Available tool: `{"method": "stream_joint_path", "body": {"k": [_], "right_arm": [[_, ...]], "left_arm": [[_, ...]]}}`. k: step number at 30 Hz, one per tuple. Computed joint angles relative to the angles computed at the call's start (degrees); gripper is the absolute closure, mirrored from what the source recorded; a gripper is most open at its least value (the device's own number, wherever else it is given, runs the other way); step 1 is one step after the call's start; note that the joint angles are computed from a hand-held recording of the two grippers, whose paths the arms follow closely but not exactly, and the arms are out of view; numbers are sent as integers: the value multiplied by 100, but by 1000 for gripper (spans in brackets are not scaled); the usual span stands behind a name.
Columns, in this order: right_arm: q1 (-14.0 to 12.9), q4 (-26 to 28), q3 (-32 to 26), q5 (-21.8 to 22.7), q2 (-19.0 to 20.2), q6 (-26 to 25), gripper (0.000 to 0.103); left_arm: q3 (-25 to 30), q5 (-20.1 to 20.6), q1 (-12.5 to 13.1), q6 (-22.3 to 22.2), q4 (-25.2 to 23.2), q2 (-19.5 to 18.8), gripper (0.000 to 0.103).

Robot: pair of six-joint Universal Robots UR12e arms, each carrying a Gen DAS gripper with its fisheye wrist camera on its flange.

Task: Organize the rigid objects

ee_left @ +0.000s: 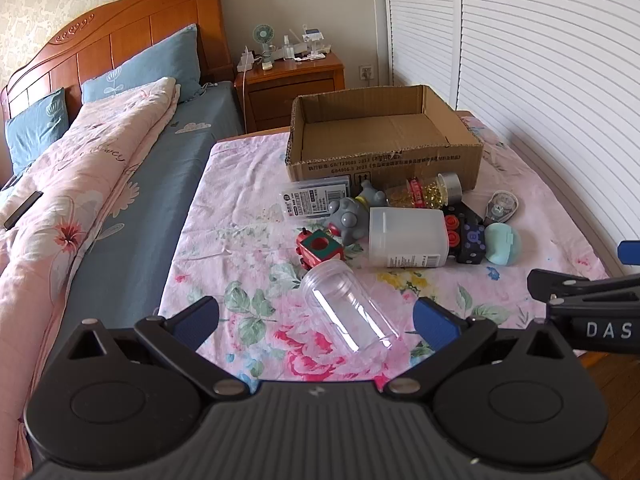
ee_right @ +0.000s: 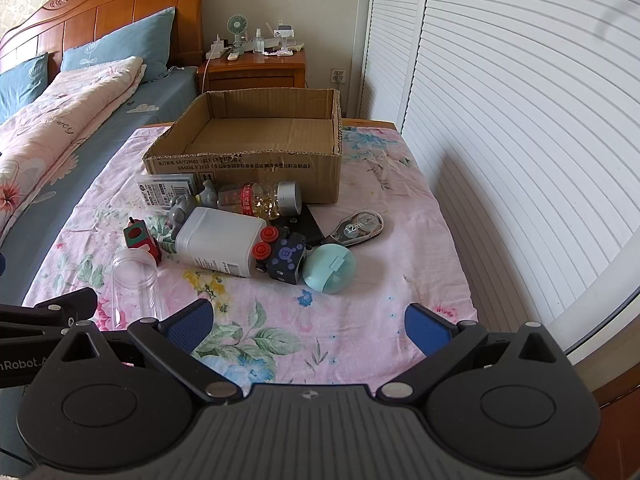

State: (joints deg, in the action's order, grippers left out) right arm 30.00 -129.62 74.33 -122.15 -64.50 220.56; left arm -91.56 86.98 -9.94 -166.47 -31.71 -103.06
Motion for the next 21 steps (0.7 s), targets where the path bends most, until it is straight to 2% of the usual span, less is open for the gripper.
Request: {"method": "stream_joint_path", "body": {"k": [21], "right_arm": [[10,-3,-10,-26,10,9,0]], "left_arm": [[-21,-27,-1,4,47,20,1]]}}
